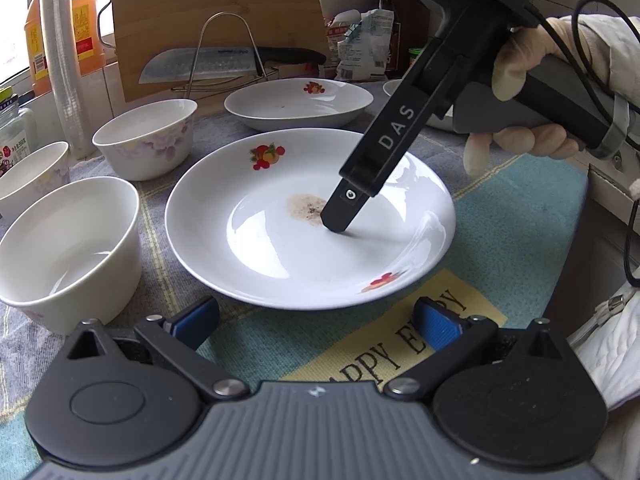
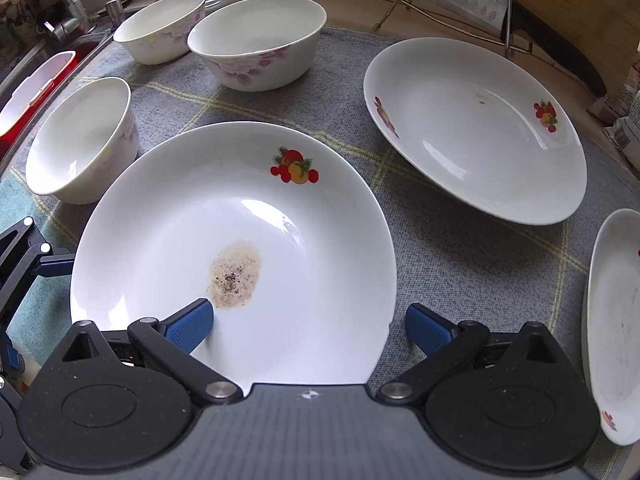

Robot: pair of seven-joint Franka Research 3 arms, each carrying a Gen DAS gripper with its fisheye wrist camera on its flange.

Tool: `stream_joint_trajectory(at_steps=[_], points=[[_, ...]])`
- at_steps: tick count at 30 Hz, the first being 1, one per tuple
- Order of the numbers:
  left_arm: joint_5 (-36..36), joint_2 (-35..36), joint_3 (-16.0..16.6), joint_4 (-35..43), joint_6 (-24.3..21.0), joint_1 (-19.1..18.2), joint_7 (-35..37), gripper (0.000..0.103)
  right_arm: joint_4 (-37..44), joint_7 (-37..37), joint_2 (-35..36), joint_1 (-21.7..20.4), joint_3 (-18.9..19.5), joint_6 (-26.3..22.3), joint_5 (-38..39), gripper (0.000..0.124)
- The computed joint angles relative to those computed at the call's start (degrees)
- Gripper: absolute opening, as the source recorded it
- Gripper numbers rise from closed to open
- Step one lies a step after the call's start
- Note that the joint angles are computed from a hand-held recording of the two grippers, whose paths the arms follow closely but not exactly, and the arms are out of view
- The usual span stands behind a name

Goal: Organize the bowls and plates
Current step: 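Grasp the rim of the brown-stained white plate with the right gripper, then lift the stained plate with the right gripper and carry it toward another plate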

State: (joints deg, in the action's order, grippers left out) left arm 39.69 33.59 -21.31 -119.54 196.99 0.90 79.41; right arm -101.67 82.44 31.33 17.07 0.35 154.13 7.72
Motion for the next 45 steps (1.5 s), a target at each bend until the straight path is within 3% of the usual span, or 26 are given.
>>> stream_joint_trajectory(at_steps=[6, 15, 24, 34, 40, 45], points=[[-0.08, 0.03, -0.49, 0.35, -0.95, 0.30, 0.02, 0.103, 2.43, -3.53, 1.22, -2.02, 1.73, -1.62, 2.09, 0.103], [0.31, 1.33, -3.15, 1.71, -2.48, 2.80, 1.33, 0.103, 7.85, -17.73, 3.49, -9.50, 8.52, -9.06, 15.89, 0.103], [1.61, 3.26, -6.27, 2.91, -2.83, 5.98, 3.40, 0.103, 13.77, -23.28, 6.47, -11.19, 8.22, -16.67, 23.43, 0.101], [0.90, 2.56, -3.43, 2.37, -0.62, 3.39, 3.44, 0.103, 17.98, -23.15, 8.64, -11.31, 6.88, -20.08, 24.13, 0.080], [2.31, 3.02, -4.05, 2.98, -0.98, 4.00, 3.20, 0.103, 19.46, -23.32, 9.47, -11.52, 6.93, -21.12, 24.28, 0.079], [1.93, 2.59, -2.65, 2.87, -0.52, 2.62, 3.16, 0.103, 19.55, -23.47, 9.47, -11.45, 6.83, -21.25, 24.18, 0.078]])
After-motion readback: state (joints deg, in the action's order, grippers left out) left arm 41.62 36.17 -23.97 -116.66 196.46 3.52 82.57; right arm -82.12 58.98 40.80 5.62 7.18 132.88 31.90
